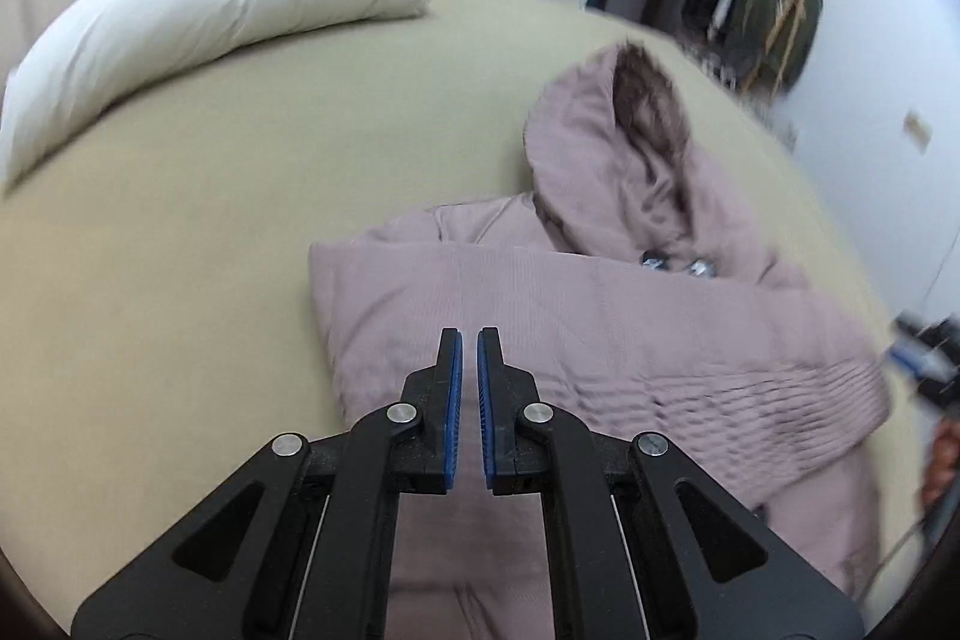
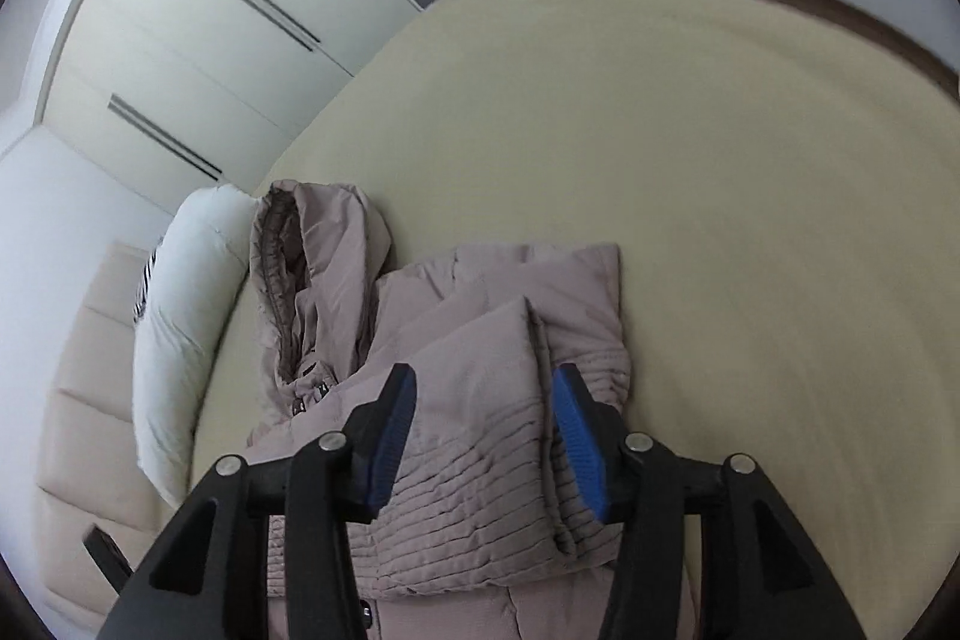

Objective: Fold large clothes

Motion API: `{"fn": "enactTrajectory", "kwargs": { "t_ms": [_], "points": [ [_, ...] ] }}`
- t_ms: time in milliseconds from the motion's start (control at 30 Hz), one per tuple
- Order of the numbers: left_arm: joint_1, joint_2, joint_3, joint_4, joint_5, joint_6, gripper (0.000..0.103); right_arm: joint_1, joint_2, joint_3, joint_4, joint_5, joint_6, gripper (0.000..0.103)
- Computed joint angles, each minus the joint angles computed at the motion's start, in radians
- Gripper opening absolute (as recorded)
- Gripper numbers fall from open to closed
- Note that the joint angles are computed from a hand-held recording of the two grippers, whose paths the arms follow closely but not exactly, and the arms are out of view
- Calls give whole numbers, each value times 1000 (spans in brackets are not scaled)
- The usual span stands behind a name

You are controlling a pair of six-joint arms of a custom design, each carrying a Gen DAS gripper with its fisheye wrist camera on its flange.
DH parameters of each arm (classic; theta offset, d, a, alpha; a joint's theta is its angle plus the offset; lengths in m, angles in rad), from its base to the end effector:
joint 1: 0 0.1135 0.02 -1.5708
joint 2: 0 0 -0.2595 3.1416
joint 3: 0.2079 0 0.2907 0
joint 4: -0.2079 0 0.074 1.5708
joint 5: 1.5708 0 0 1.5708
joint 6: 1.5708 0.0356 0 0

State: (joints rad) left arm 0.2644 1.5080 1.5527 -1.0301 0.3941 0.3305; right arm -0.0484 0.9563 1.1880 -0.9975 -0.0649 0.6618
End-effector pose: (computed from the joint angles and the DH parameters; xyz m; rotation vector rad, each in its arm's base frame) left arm 0.3358 0.0768 0.3561 0.2293 2.4550 -0.2524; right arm 0.2123 -0.0080 0.3733 0.7919 2.2296 0.3773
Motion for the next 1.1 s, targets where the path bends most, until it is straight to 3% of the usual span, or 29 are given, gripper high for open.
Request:
{"fn": "enactTrajectory", "kwargs": {
  "t_ms": [100, 200, 267, 433, 600, 733, 867, 933, 967, 1033, 1100],
  "points": [
    [-70, 94, 40, 16, -121, 7, 4, 174, 111, 108, -26, 146, -71, 52],
    [-79, 107, -11, 52, -137, 10, 4, 241, 237, 141, -18, 178, -107, 52],
    [-49, 79, -72, 92, -116, 45, 4, 247, 294, 100, -6, 194, -115, 50],
    [-11, 43, -141, 125, -70, 83, 4, 347, 168, -106, 96, 398, -218, 48],
    [19, -13, -240, 181, -44, 107, 4, 349, 131, -150, 119, 403, -218, 49],
    [27, 24, -131, 86, -29, 78, 5, 357, 254, 29, -4, 398, -179, 49],
    [83, -14, -146, 191, 14, -2, 5, 350, 218, 44, 19, 451, -179, 50],
    [87, 45, -130, 176, -21, -1, 5, 305, 243, 12, 20, 402, -192, 51],
    [90, 67, -138, 173, -23, 13, 5, 280, 221, -53, 78, 366, -220, 52],
    [90, 77, -162, 184, -10, 34, 4, 281, 168, -137, 163, 374, -251, 53],
    [80, 83, -151, 173, -27, 35, 4, 281, 179, -122, 152, 371, -246, 55]
  ]
}}
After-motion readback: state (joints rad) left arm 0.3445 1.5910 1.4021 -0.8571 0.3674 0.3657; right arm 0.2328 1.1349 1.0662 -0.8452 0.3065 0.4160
